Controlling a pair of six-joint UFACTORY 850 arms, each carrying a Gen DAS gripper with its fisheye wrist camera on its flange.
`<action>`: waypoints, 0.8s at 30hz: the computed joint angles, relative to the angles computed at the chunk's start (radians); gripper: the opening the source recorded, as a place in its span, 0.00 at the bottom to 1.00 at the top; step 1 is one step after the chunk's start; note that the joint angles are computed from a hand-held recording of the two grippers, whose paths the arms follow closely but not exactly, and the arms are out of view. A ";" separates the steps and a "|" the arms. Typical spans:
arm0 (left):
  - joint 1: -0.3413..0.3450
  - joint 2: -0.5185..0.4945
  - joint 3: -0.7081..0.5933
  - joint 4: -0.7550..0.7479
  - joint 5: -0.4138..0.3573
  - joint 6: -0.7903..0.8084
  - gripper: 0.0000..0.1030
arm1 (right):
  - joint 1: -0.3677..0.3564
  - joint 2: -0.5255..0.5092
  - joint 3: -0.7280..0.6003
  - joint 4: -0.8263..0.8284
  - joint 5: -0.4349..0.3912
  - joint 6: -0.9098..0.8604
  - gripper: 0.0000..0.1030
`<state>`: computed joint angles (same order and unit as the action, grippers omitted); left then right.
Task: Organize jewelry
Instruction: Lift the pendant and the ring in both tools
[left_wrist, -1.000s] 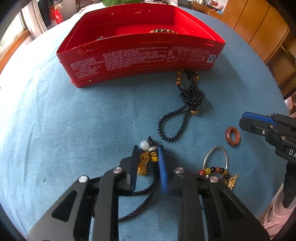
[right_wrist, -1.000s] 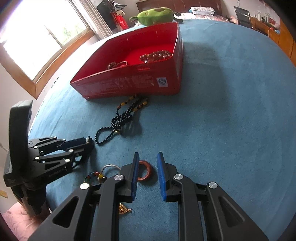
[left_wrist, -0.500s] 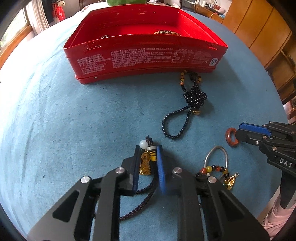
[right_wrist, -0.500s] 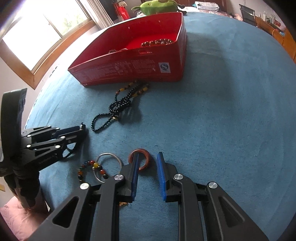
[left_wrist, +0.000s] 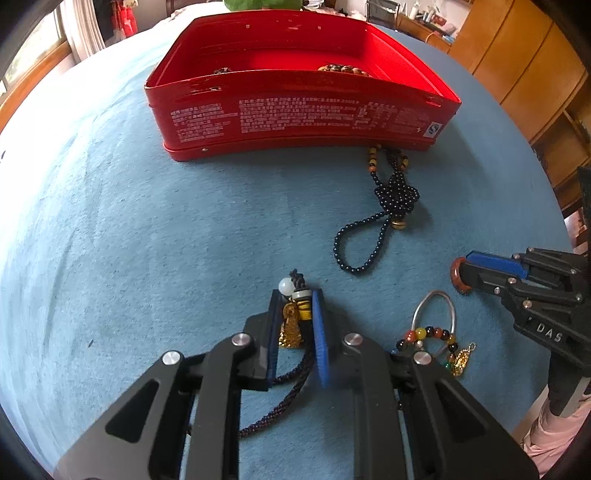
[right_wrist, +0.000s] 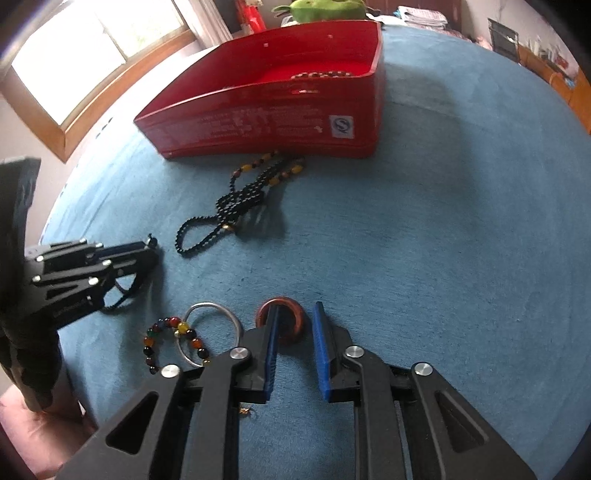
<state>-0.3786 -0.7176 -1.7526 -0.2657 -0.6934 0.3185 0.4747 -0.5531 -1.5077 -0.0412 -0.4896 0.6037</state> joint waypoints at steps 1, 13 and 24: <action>0.001 0.002 0.002 0.000 0.001 0.000 0.14 | 0.005 -0.004 -0.006 -0.025 -0.006 0.014 0.14; 0.012 0.013 0.008 -0.022 0.004 0.002 0.11 | 0.002 0.020 0.019 0.030 0.061 -0.020 0.08; 0.024 0.015 0.012 -0.045 0.009 0.019 0.10 | -0.008 0.080 0.090 0.047 0.092 -0.023 0.08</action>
